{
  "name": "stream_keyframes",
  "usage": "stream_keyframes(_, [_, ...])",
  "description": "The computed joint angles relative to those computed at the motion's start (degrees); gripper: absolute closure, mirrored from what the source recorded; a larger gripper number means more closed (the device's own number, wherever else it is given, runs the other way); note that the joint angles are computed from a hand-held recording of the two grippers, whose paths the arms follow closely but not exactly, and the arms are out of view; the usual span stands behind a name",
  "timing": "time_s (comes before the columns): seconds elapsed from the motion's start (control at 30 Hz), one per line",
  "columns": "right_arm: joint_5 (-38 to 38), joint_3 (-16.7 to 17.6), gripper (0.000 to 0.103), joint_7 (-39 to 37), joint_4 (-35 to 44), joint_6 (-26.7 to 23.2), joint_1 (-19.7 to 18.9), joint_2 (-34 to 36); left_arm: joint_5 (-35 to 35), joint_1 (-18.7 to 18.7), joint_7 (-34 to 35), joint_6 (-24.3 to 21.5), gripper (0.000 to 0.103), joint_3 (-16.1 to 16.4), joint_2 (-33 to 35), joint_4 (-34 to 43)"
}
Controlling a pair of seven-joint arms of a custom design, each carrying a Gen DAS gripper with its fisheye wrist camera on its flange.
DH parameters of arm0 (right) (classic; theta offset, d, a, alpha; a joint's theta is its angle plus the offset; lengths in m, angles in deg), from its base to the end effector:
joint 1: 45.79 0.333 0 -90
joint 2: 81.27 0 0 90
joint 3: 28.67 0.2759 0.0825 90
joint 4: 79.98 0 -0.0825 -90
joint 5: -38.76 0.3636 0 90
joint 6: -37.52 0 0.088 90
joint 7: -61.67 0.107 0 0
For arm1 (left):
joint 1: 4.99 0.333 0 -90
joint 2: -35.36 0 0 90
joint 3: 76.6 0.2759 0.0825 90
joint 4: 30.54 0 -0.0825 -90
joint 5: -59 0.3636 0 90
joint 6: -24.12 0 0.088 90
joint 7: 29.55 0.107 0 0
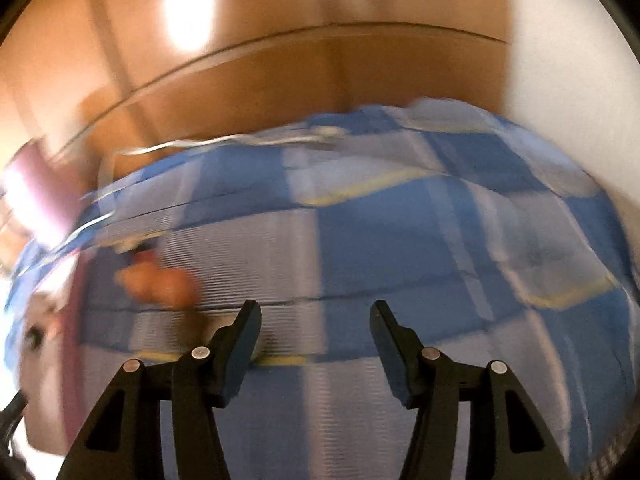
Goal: Organize fruits
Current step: 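Move the right tool toward the oranges beside the tray, then close the right tool on an orange and lift it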
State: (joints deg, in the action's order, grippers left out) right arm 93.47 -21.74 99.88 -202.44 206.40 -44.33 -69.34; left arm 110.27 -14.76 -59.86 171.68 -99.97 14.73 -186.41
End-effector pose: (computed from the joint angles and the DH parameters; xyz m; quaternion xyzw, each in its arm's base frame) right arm 0.5708 0.0285 0.3318 -0.7112 0.6121 -0.1475 0.3127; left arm 0.3330 -0.2195 0.3174 -0.8723 0.3581 -0.2206 0.2495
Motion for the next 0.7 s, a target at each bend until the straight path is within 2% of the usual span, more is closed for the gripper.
stream_keyframes(0.1, [-0.5, 1.3, 0.045, -4.2, 2.0, -5.0, 0.8, 0.2, -0.2, 0.0, -0.1, 0.0, 0.016, 0.1, -0.4, -0.3])
stream_keyframes(0.17, [-3.8, 0.9, 0.045, -3.5, 4.1, -7.0, 2.4, 1.8, -0.6, -0.1, 0.1, -0.1, 0.016, 0.1, -0.8, -0.7])
stream_keyframes(0.27, [-12.8, -0.3, 0.045, 3.0, 7.6, -7.0, 5.5, 5.8, -1.2, -0.1, 0.3, -0.1, 0.016, 0.2, -1.3, -1.2])
stream_keyframes(0.4, [-22.1, -0.9, 0.045, 11.4, 11.6, -7.7, 7.4, 10.0, -2.1, 0.0, 0.7, -0.3, 0.016, 0.0, -1.7, -1.7])
stream_keyframes(0.47, [-27.9, -2.3, 0.058, 15.9, 13.5, -9.3, 8.4, 12.0, -2.3, 0.2, 0.7, -0.2, 0.016, 0.0, -1.7, -1.8])
stream_keyframes(0.5, [-28.3, -1.3, 0.065, 15.8, 15.0, -10.8, 7.4, 13.3, -2.5, 0.3, 0.7, -0.1, 0.016, 0.0, -1.7, -1.9])
stream_keyframes(0.63, [-30.4, 0.6, 0.067, 17.1, 13.1, -6.1, 6.3, 13.0, -2.8, 0.6, 0.6, 0.3, 0.015, 0.0, -1.6, -2.2])
stream_keyframes(0.7, [-29.3, 2.6, 0.067, 16.1, 10.9, -3.1, 4.5, 11.6, -2.8, 0.8, 0.8, 0.5, 0.015, -0.1, -1.4, -2.1])
